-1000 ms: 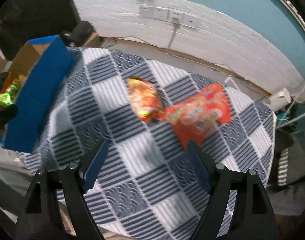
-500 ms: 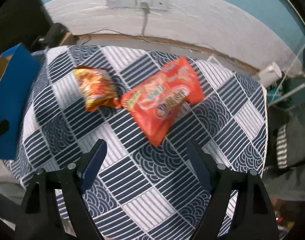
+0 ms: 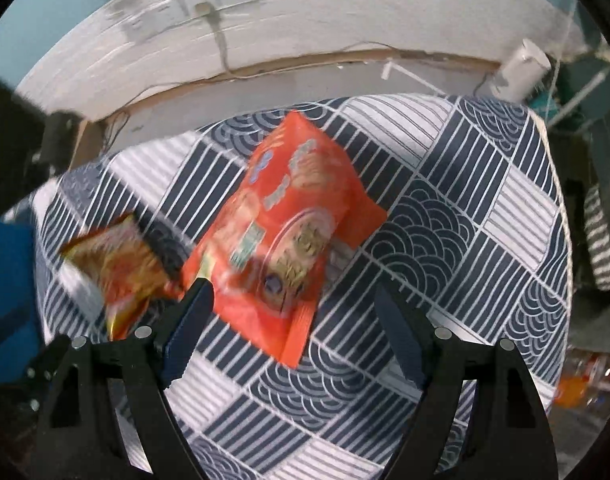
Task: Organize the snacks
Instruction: 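Grasp yellow fries bag with left tool while right tool grasps orange biscuit bag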
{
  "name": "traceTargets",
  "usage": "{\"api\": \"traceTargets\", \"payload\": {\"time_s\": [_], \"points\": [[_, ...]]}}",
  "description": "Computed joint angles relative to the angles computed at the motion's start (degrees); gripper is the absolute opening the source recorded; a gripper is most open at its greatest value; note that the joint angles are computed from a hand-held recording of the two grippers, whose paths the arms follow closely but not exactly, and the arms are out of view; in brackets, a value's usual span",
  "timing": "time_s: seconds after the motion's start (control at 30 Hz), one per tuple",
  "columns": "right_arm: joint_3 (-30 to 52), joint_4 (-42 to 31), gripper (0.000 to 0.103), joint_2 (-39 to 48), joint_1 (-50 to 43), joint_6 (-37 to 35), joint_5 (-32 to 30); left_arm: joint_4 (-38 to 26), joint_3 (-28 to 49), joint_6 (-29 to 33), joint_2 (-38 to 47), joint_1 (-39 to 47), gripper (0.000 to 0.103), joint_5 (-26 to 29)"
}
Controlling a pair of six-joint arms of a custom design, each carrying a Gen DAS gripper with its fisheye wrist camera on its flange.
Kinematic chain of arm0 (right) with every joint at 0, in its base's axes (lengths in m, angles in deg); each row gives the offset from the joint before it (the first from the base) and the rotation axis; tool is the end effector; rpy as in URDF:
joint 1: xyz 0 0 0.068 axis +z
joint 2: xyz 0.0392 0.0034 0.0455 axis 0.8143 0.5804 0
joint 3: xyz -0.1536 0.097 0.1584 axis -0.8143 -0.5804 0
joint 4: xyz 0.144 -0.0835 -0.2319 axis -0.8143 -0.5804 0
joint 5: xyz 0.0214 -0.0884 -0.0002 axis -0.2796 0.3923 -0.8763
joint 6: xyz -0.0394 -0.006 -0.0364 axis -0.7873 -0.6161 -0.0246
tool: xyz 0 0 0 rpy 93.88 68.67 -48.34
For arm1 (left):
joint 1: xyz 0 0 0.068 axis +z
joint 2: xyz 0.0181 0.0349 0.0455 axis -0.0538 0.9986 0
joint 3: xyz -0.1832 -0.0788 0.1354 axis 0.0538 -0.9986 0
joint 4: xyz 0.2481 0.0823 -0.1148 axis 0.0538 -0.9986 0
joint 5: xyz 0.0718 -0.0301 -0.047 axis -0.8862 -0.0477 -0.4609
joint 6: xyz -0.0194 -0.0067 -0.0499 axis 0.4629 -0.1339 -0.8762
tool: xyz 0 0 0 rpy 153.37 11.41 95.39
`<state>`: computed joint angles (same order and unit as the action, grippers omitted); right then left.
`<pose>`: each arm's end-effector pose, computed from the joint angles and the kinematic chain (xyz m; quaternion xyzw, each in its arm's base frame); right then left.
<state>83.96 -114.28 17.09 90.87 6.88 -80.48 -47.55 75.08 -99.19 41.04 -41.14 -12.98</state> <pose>0.1672 0.1180 0.2563 0.1839 0.9739 0.0480 0.1238 0.2119 -0.1629 0.2782 0.1820 0.9752 -0.0259 0.1231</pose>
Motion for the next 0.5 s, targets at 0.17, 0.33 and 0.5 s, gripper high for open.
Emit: {"api": "traceTargets", "payload": {"time_s": [0.17, 0.33, 0.5], "points": [[-2.04, 4.23, 0.081, 1.47, -4.11, -0.51, -1.72, 2.52, 0.59, -0.68, 3.08, 2.24, 0.081, 3.62], [-4.28, 7.81, 0.081, 3.48, -5.95, -1.75, -3.07, 4.0, 0.94, -2.2, 5.24, 3.4, 0.081, 6.45], [-4.73, 7.92, 0.081, 3.62, -5.74, -6.36, -3.59, 4.72, 2.6, -3.32, 7.82, 3.55, 0.081, 7.57]]}}
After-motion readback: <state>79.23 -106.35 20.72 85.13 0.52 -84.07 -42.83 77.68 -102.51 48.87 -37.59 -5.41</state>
